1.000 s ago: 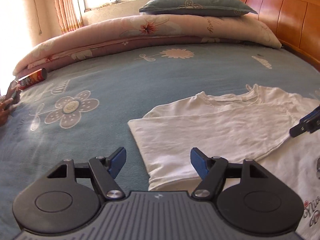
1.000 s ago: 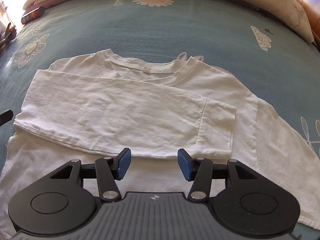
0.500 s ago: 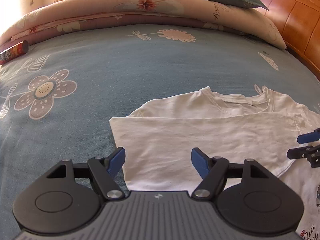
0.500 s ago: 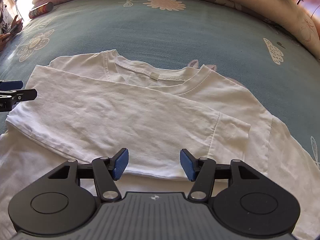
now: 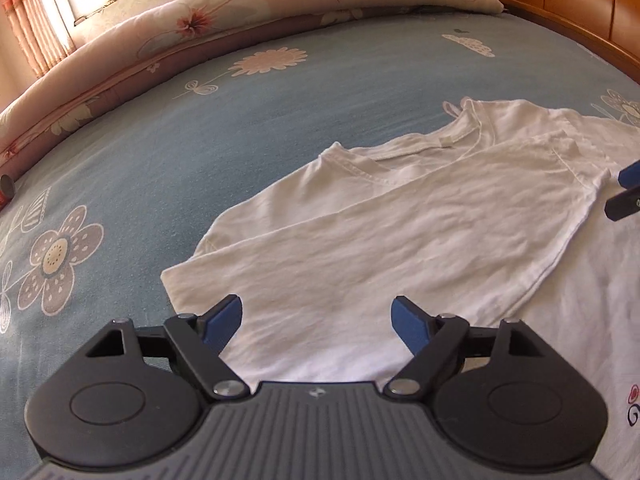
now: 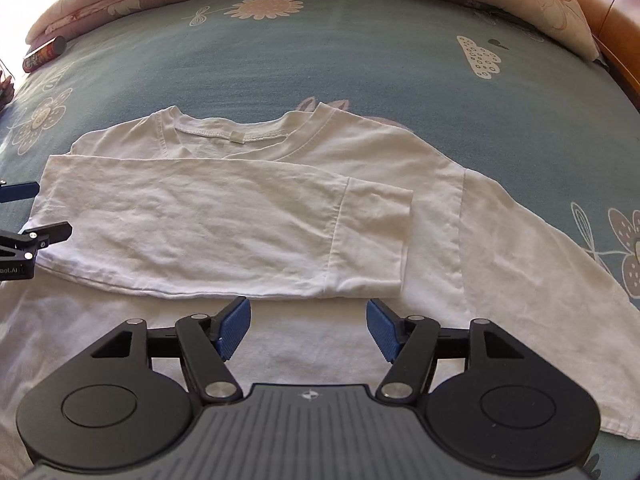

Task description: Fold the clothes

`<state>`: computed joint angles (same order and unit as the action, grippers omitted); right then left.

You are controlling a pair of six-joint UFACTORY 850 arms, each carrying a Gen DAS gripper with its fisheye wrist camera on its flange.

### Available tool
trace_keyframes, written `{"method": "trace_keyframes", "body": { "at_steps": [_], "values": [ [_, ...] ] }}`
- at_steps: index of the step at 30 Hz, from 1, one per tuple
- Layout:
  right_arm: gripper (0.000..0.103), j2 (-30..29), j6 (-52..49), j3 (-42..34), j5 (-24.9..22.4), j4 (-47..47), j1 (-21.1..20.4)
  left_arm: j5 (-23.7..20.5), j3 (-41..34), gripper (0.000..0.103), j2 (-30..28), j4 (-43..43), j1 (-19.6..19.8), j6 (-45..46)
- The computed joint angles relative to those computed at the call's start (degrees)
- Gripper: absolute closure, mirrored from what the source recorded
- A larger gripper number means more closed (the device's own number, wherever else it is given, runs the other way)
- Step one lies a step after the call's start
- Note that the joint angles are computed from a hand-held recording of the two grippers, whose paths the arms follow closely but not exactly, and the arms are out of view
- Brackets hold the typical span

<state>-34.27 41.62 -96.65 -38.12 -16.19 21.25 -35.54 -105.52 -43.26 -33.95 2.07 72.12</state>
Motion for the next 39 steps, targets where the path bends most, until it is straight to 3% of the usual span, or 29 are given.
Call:
{"method": "trace_keyframes", "body": {
  "at_steps": [6,7,9,10,15,18,24,29,34,39],
  "values": [
    [0.034,5.76,4.23,7.61,1.1,3.03,-1.92,-4.46,-3.61,0.021,-1.29,15.72,-1.9,-18.72],
    [0.034,7.21,4.52,9.27,1.65,4.15,-2.35,-4.89,-3.71,0.021,-0.71,16.9,-2.34,-19.25],
    [0.024,10.1,3.58,12.37,2.06,8.02,-3.49,-6.49,-4.34,0.021,0.24,19.0,-3.19,-20.38],
    [0.023,11.21,2.27,13.53,1.83,10.53,-4.11,-9.29,-5.72,0.021,0.25,19.42,-3.54,-21.3],
    [0.024,20.42,8.45,23.86,2.45,16.49,-7.99,-19.33,-8.38,0.021,2.43,21.73,-6.0,-23.48],
    [0.033,26.77,16.63,31.38,4.86,17.31,-10.65,-22.1,-7.44,0.021,4.87,23.24,-8.05,-23.74],
    [0.049,38.68,32.64,44.82,11.33,14.52,-18.19,-27.83,-9.21,0.025,5.79,23.15,-12.23,-27.29],
    [0.049,44.35,39.18,51.79,13.41,11.11,-26.18,-34.0,-14.86,0.054,2.02,24.06,-15.49,-33.66],
    [0.049,48.99,41.16,58.48,18.27,10.77,-33.45,-36.27,-17.2,0.054,0.4,25.87,-18.2,-36.55],
    [0.048,52.93,45.95,65.47,26.8,10.17,-39.11,-37.47,-17.78,0.054,0.37,27.69,-20.22,-36.27]
  ]
}}
